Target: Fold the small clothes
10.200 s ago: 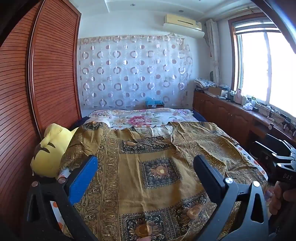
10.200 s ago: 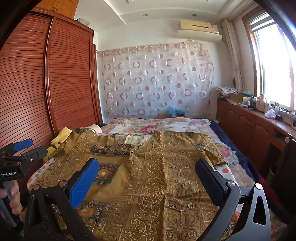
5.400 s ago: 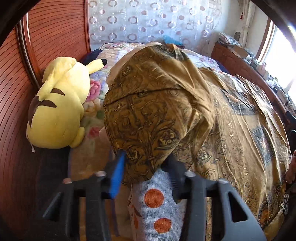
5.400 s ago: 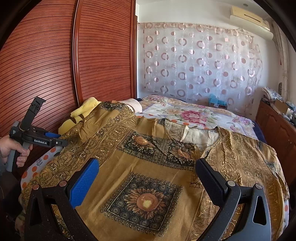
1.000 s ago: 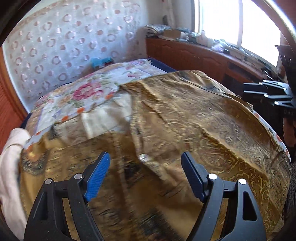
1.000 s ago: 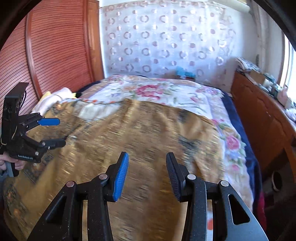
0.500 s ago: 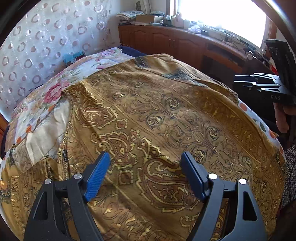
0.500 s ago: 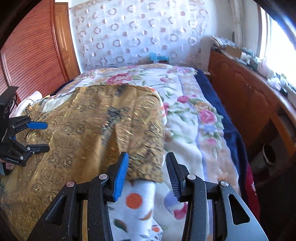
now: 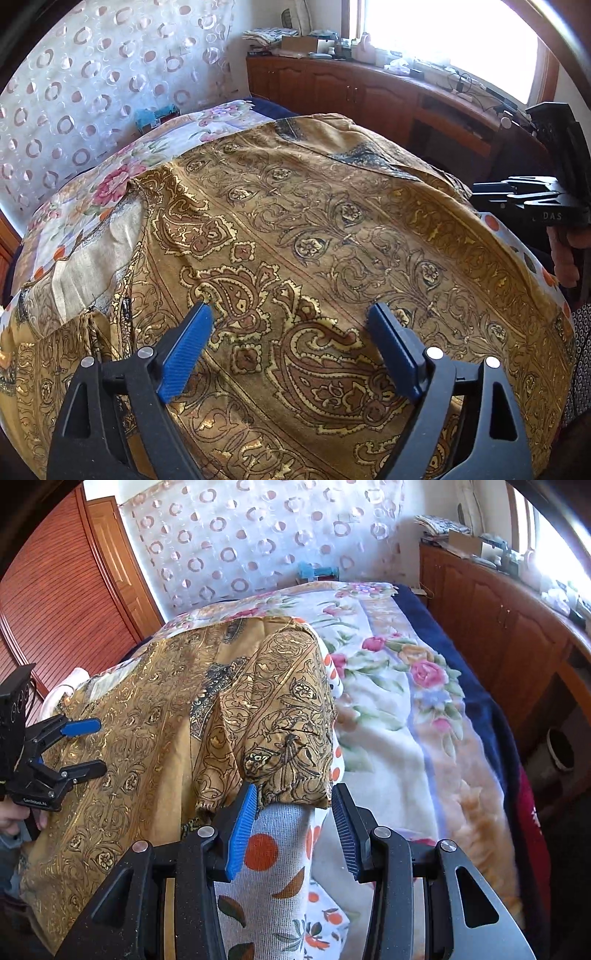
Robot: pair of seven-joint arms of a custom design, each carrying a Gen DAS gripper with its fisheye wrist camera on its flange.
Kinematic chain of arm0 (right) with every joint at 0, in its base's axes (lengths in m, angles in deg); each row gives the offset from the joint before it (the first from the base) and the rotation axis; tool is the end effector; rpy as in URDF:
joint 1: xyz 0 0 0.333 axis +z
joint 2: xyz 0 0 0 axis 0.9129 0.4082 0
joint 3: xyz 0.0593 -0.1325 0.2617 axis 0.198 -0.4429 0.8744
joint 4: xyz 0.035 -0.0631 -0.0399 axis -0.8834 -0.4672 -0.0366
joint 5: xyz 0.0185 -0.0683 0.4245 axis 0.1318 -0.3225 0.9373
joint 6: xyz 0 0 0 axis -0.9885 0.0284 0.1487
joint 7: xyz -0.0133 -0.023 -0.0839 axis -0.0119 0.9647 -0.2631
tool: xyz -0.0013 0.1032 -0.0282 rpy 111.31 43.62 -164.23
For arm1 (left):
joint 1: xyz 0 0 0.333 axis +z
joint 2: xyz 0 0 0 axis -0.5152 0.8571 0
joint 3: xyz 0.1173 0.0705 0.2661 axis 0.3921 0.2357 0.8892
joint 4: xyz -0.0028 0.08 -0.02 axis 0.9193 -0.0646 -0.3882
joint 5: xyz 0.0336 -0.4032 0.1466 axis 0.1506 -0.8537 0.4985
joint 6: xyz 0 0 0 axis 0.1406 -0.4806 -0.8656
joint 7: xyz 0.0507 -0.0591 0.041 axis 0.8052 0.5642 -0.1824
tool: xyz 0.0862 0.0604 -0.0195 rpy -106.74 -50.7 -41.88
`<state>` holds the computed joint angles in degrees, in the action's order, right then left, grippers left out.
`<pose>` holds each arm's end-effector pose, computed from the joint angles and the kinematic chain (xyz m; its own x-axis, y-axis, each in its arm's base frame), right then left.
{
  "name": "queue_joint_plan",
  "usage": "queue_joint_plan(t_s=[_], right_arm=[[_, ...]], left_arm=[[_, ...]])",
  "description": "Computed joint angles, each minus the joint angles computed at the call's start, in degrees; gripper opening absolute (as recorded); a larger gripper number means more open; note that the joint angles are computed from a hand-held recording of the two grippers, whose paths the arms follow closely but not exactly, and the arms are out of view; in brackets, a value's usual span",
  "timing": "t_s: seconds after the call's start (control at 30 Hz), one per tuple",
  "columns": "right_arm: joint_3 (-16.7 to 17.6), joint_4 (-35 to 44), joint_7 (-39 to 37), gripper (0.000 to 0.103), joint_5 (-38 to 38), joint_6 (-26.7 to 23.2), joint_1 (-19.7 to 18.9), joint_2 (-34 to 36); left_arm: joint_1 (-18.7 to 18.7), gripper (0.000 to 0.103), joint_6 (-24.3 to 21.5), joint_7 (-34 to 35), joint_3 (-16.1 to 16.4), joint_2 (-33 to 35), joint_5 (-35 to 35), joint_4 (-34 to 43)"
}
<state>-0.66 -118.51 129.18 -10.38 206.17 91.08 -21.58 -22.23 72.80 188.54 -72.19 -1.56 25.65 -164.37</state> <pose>0.5741 0.3320 0.4518 -0.1914 -0.9638 -0.1857 -0.7049 0.2666 -0.6573 0.7323 -0.0525 0.3818 -0.8312 -0.5559 -0.0101 -0.4335 0.6593 -0.6143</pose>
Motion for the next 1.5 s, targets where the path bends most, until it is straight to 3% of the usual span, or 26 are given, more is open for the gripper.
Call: queue_joint_plan(t_s=[0.1, 0.2, 0.4, 0.57, 0.73, 0.8, 0.93, 1.03, 1.13, 1.17, 1.3, 1.4, 1.5], right_arm=[[-0.12, -0.08, -1.31, 0.043, 1.19, 1.27, -0.49, 0.1], [-0.35, -0.77, -3.13, 0.028, 3.29, 4.61, -1.31, 0.17], [-0.95, 0.15, -1.75, 0.006, -0.93, 1.08, -0.08, 0.19], [-0.19, 2.4, 2.47, 0.006, -9.44, -3.69, 1.38, -0.6], [0.74, 7.09, 1.03, 0.005, -12.28, -3.25, 2.39, 1.46], [0.86, 9.41, -0.89, 0.005, -11.54, -1.17, 2.87, 3.13], [1.07, 12.68, -7.68, 0.005, -3.97, 3.65, 3.5, 7.28], [1.04, 13.49, -12.76, 0.005, 2.11, 3.33, 4.29, 9.28], [-0.37, 13.47, -13.65, 0.006, 4.15, 1.94, 6.02, 9.72], [-1.01, 12.92, -12.79, 0.007, 3.96, 1.67, 6.63, 9.23], [-3.69, 9.1, -2.01, 0.03, -4.29, -1.31, 8.87, 4.54], [-3.18, 7.14, 7.07, 0.046, -12.02, -6.48, 8.96, 1.19], [-1.77, 5.5, 12.06, 0.05, -13.33, -11.19, 7.26, -0.5]], left_arm=[[0.04, 0.087, 0.04, 0.04, -0.04, 0.08, -0.01, 0.02], [0.04, 0.087, 0.1, 0.07, -0.06, 0.06, -0.01, 0.0], [0.19, 0.087, -0.29, 0.38, -0.11, 0.07, -0.12, 0.09], [1.03, 0.087, -2.32, 1.74, -0.35, 0.48, -1.12, 1.0], [2.52, 0.087, -1.42, 4.11, -0.65, -1.4, -5.24, 0.36], [2.89, 0.087, -0.4, 5.09, -0.45, -2.49, -6.92, -0.21], [4.21, 0.087, -3.68, 4.72, 0.68, -3.43, -9.57, 0.97], [5.46, 0.087, -6.92, 4.18, 1.49, -3.19, -11.39, 2.07], [5.59, 0.087, -7.25, 4.98, 1.6, -2.62, -12.8, 2.38], [5.74, 0.087, -7.98, 5.01, 1.6, -2.08, -13.11, 2.87], [6.28, 0.087, -10.73, 5.79, 1.32, -0.79, -14.02, 4.09], [6.21, 0.087, -9.18, 7.25, 1.16, -0.73, -14.83, 3.56], [6.1, 0.087, -9.67, 6.39, 1.32, 0.16, -14.44, 4.47]])
